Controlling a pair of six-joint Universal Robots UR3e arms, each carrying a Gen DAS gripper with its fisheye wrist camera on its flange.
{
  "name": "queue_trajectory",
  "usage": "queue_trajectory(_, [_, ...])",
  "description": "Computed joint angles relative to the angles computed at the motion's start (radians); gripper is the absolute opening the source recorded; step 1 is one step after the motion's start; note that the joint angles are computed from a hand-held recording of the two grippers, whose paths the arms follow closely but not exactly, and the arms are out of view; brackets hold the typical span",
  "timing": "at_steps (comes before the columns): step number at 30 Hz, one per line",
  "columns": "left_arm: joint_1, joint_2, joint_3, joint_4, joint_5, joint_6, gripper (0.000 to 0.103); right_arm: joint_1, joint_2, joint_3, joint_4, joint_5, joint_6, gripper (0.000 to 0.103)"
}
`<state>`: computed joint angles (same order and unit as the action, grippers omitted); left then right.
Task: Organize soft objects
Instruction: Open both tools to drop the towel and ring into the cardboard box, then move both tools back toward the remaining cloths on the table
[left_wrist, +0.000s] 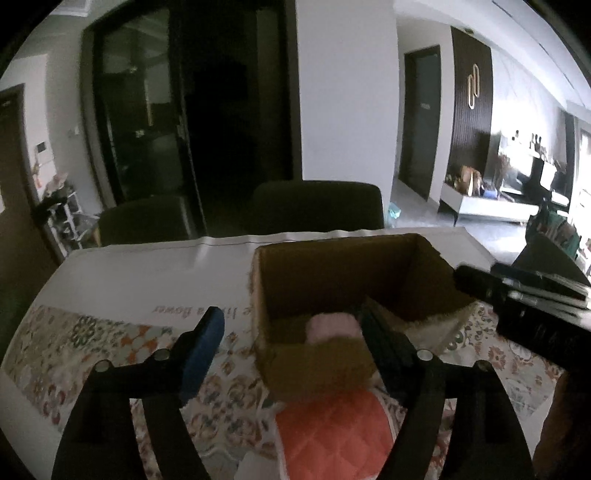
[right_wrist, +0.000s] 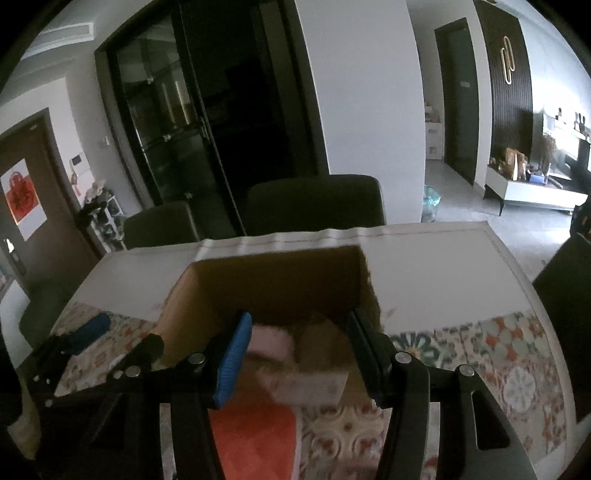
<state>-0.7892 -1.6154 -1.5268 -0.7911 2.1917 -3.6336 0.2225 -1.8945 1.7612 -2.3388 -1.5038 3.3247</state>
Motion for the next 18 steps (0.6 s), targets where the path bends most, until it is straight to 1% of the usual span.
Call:
queue_trajectory(2, [-0.047, 0.041, -0.042, -0.015, 0.055, -0.046, 0.079, 0.060, -0.043, 0.026, 0.019, -0.065, 0.027, 0.056])
queue_trajectory(4, [-0.106, 0.084, -0.088, -0.063, 0.099, -0.119, 0.079, 0.116, -0.098, 0.071, 0.025, -0.108, 0.044, 0.056])
queue_trajectory(7, [-0.195, 0.141, -0.149, -0.148, 0.144, -0.247, 0.079, 0.152, -0.189, 0.143, 0.047, -0.112, 0.088, 0.056])
queue_trajectory(10, [-0.292, 0.172, -0.184, -0.267, 0.193, -0.383, 0.079, 0.216, -0.277, 0.223, 0.069, -0.166, 0.158, 0.056])
queue_trajectory(11, [-0.332, 0.175, -0.180, -0.334, 0.217, -0.449, 0.079, 0.231, -0.307, 0.249, 0.077, -0.172, 0.173, 0.056])
queue_trajectory(12, [-0.361, 0.179, -0.180, -0.374, 0.235, -0.491, 0.079, 0.262, -0.329, 0.270, 0.087, -0.194, 0.196, 0.056])
queue_trajectory(14, [-0.434, 0.172, -0.164, -0.488, 0.272, -0.610, 0.080, 0.324, -0.350, 0.298, 0.102, -0.234, 0.232, 0.056])
queue_trajectory(15, [-0.468, 0.171, -0.162, -0.546, 0.288, -0.683, 0.082, 0.377, -0.351, 0.312, 0.099, -0.270, 0.264, 0.056])
queue_trajectory(16, [-0.499, 0.175, -0.173, -0.581, 0.293, -0.741, 0.082, 0.432, -0.352, 0.328, 0.092, -0.311, 0.303, 0.056])
queue_trajectory(18, [-0.544, 0.185, -0.197, -0.640, 0.304, -0.848, 0.082, 0.517, -0.352, 0.361, 0.074, -0.361, 0.366, 0.056])
